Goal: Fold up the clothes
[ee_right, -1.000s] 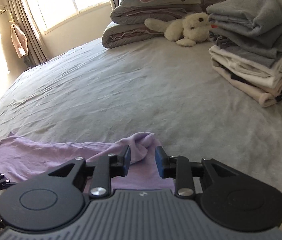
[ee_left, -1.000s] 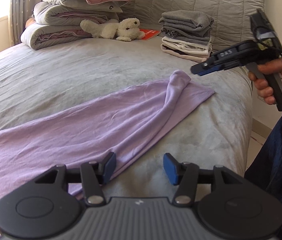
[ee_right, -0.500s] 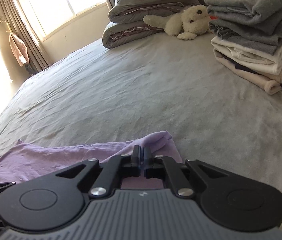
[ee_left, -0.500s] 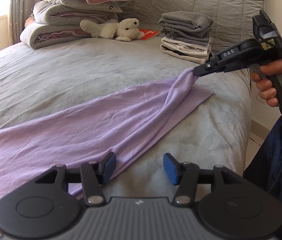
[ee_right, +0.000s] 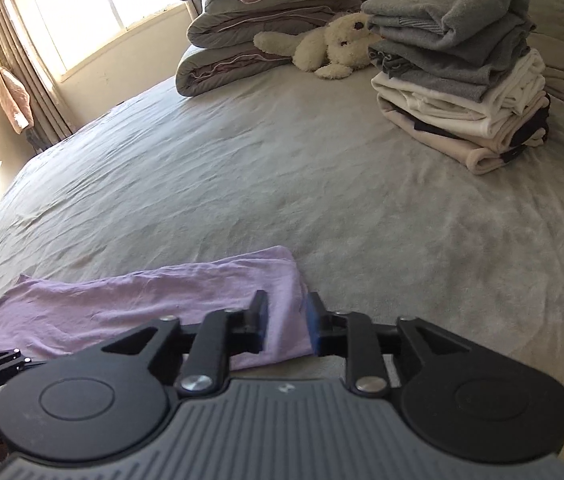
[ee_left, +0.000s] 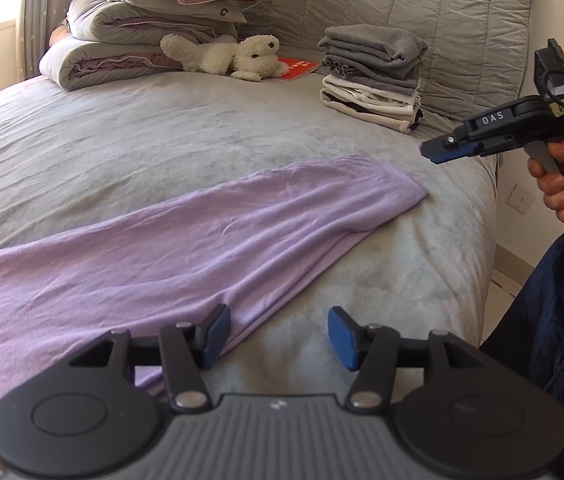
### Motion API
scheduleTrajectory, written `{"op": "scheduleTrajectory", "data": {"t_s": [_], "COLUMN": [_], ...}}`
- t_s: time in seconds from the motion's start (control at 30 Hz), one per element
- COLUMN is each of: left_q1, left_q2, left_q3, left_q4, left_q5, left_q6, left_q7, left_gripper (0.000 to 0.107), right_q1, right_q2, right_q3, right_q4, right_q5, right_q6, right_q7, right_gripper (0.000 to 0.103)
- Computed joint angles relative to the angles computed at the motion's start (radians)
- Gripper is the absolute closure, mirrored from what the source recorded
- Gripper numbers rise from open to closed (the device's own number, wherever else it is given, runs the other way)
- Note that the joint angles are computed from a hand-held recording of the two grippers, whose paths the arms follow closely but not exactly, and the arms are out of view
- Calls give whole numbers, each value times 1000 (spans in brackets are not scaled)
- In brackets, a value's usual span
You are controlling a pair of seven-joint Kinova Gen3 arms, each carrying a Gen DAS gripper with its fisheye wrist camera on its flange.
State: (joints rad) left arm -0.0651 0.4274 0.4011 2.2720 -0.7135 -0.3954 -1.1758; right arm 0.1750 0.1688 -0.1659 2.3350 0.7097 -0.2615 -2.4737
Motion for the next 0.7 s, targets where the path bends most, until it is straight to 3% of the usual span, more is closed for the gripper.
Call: {"op": "scheduleTrajectory", "data": {"t_s": [0.07, 0.17, 0.27, 0.47, 0.63, 0.67, 0.7], "left_q1": [1, 13, 7, 5, 0, 0, 1], "left_q2": [3, 1, -1, 0, -1, -2, -3], "left_q3": [-1, -10, -5, 0, 6, 5, 4], "left_q4": [-1, -1, 1, -3, -4, -4, -3], "left_q5": [-1, 10, 6, 2, -1, -1, 0], "left_q6": [-3, -1, 0, 7, 10, 10, 10], "left_q7": [-2, -11, -9, -7, -2, -3, -4], "left_gripper": [49, 49, 49, 49, 49, 49, 49], "right_q1": [2, -116, -255, -518, -485, -502, -518], "right_q2": [34, 97, 130, 162, 190, 190, 190], "right_q3": [1, 76, 188, 445, 389, 402, 415], "right_q4": [-37, -123, -161, -130, -155, -155, -154], "right_q5": [54, 23, -35, -117, -251, -275, -297], "right_q6": [-2, 72, 117, 50, 88, 88, 88], "right_q7": [-2, 101, 223, 467, 600, 624, 644], "right_gripper": [62, 61, 61, 61, 63, 67, 78]}}
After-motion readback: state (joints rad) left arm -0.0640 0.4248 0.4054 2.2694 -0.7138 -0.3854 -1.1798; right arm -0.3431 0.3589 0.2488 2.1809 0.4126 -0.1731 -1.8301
